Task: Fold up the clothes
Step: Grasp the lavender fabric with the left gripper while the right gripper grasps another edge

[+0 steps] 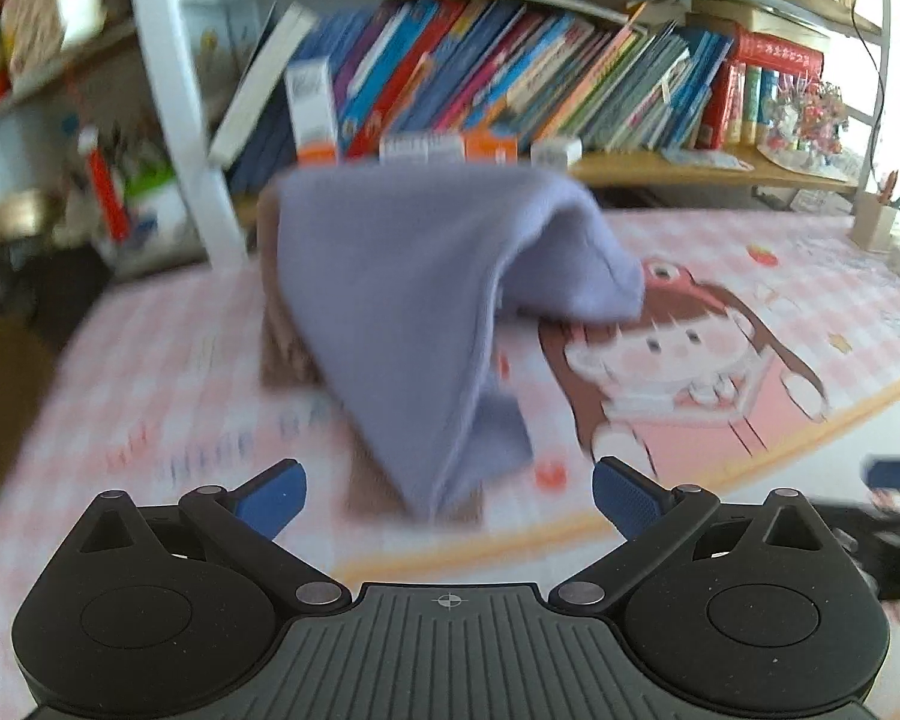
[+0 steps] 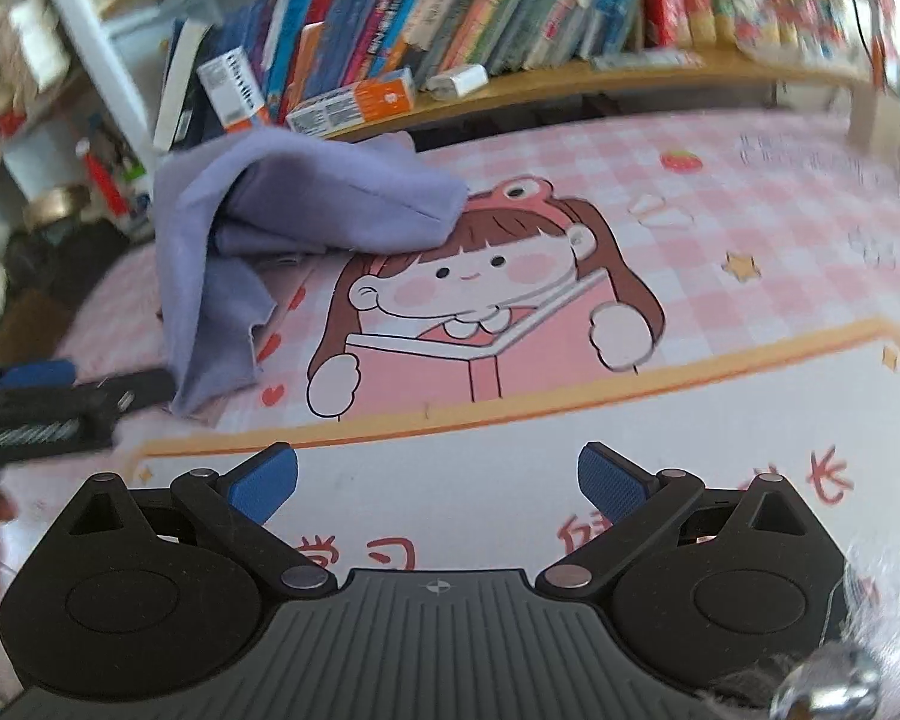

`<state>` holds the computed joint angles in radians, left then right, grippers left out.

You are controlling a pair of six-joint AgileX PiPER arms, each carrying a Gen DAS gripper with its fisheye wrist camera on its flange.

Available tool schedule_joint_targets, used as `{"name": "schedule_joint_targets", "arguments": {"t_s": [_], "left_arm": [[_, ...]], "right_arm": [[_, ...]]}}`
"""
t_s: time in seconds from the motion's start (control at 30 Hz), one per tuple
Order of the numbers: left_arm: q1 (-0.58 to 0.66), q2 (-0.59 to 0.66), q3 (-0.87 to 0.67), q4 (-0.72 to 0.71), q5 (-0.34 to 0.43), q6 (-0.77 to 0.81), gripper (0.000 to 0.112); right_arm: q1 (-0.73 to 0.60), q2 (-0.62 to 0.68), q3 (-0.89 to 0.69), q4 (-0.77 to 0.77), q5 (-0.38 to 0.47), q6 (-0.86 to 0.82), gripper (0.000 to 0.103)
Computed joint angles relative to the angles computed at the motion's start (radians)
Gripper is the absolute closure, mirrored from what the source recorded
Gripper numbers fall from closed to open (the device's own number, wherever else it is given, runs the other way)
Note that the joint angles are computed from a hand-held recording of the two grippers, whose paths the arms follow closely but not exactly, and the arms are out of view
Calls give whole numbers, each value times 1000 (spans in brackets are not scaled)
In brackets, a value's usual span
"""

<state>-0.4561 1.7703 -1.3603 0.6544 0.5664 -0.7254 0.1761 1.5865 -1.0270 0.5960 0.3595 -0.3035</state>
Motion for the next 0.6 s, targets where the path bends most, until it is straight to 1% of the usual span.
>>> {"name": "schedule_joint_targets", "arguments": {"t_s": [0.1, 0.17, 0.23, 0.3, 0.33, 0.37, 0.43, 0.47, 0.5, 0.53, 0.6], "left_arm": [[-10, 94, -108, 93, 31, -33, 14], [-18, 162, -188, 149, 73, -51, 17], [-34, 221, -252, 250, 131, -118, 21], [-50, 272, -307, 329, 193, -171, 30], [-54, 293, -328, 358, 216, -190, 32], [-56, 310, -343, 385, 234, -207, 40], [-50, 340, -373, 395, 261, -205, 65], [-45, 349, -385, 383, 269, -195, 93], [-38, 350, -391, 357, 270, -181, 107], [-36, 338, -379, 345, 260, -182, 107], [-50, 277, -307, 359, 213, -225, 108]], "right_arm": [[-79, -22, 23, 221, 66, -225, 2], [-119, -33, 29, 286, 101, -305, 2], [-163, -42, 31, 347, 140, -371, 2], [-206, -47, 35, 412, 174, -423, 2], [-226, -45, 34, 437, 192, -438, 2], [-244, -43, 32, 459, 210, -451, 2], [-282, -38, 27, 499, 247, -471, 2], [-296, -30, 21, 515, 266, -475, 2], [-312, -16, 10, 534, 296, -473, 2], [-327, -3, -2, 551, 326, -469, 3], [-358, 31, -28, 596, 396, -464, 5]]}}
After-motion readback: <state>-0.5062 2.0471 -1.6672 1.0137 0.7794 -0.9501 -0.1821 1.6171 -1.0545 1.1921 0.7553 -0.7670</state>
